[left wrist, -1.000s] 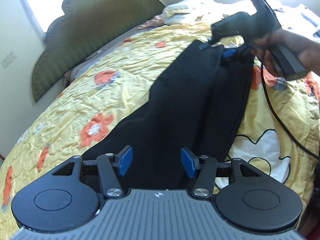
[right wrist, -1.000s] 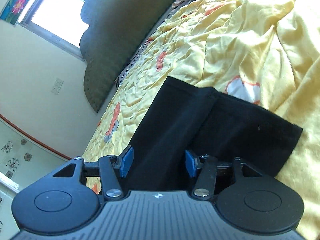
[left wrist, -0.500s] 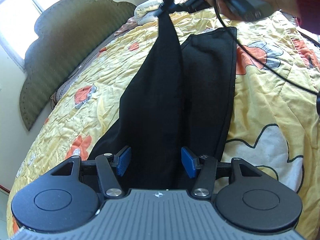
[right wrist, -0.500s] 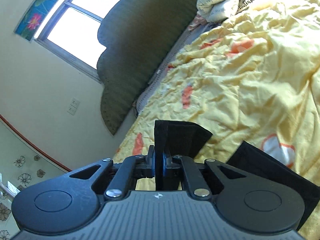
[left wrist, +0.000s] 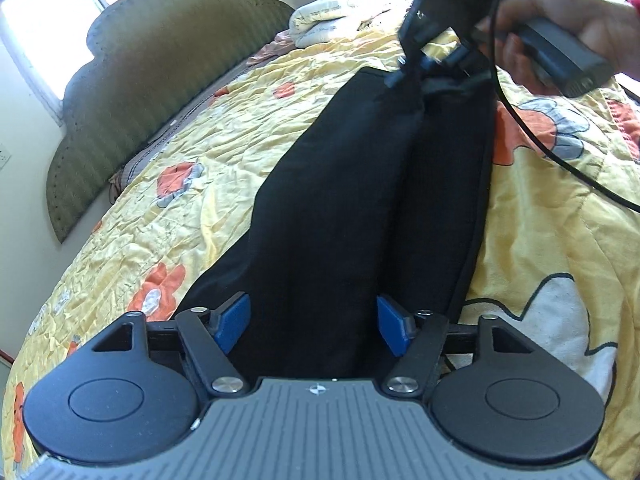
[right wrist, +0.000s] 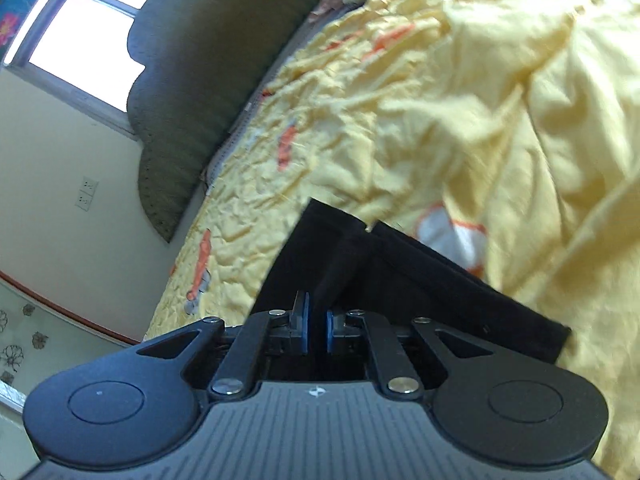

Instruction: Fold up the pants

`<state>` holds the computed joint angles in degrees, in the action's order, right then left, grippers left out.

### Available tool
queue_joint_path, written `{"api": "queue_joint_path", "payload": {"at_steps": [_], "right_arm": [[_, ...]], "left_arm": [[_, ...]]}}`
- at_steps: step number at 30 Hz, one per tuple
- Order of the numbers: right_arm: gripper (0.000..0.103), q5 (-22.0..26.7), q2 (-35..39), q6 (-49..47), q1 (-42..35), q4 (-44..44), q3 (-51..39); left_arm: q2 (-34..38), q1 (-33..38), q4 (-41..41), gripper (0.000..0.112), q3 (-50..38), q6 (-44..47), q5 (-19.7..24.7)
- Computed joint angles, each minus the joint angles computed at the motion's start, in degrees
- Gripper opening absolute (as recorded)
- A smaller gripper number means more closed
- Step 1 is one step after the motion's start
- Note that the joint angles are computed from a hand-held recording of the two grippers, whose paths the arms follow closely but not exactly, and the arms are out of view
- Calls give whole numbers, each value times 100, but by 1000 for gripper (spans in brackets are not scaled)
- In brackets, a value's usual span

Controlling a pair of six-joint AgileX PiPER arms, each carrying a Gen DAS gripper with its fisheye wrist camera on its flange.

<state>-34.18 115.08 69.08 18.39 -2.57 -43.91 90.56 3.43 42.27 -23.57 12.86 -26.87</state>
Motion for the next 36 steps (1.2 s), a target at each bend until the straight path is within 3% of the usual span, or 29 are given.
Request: {"api": "queue_joint_path", "payload": {"at_steps": [3,9,12,13,15,17,20,25,28,31,34,36], "right_arm": [[8,-715,296,357,-33,-154,207],[8,-643,392,-194,54,181,-24],[4,-864,326,-170,91,276,53],[4,-883,251,-272,130,371,86],[3,-842,39,-584,197,500,103],[3,-747,-181,-753,206,452,56],[3,-457,-450,-1107,231,449,-94],[3,-21,-501,-982,125,143,-509],[3,-247,-698,-1037,86,50,-513],[3,-511,-1284,-1805,203,555,-20],[3,-479,-1543,-2001,227,981,660],[3,-386,-1306,-1613,106,882,981]], "left_arm": [[59,-3,-217,73,53,223,-163],[231,-318,-1682,73,491,1842,-966],[383,-348,-1884,67,587,2143,-1340],[359,-303,-1662,62,544,1966,-1246],[221,-214,-830,35,291,988,-656],[237,-140,-110,20,31,-158,-309],[200,101,953,12,-218,-1632,-167],[-30,459,1858,9,-239,-2454,-509],[-439,831,3101,8,-413,-3992,-818],[-706,1232,4527,8,-662,-5497,-1317],[-627,1301,5248,8,-692,-5997,-1512],[-387,1100,5168,8,-592,-5837,-1255]]}}
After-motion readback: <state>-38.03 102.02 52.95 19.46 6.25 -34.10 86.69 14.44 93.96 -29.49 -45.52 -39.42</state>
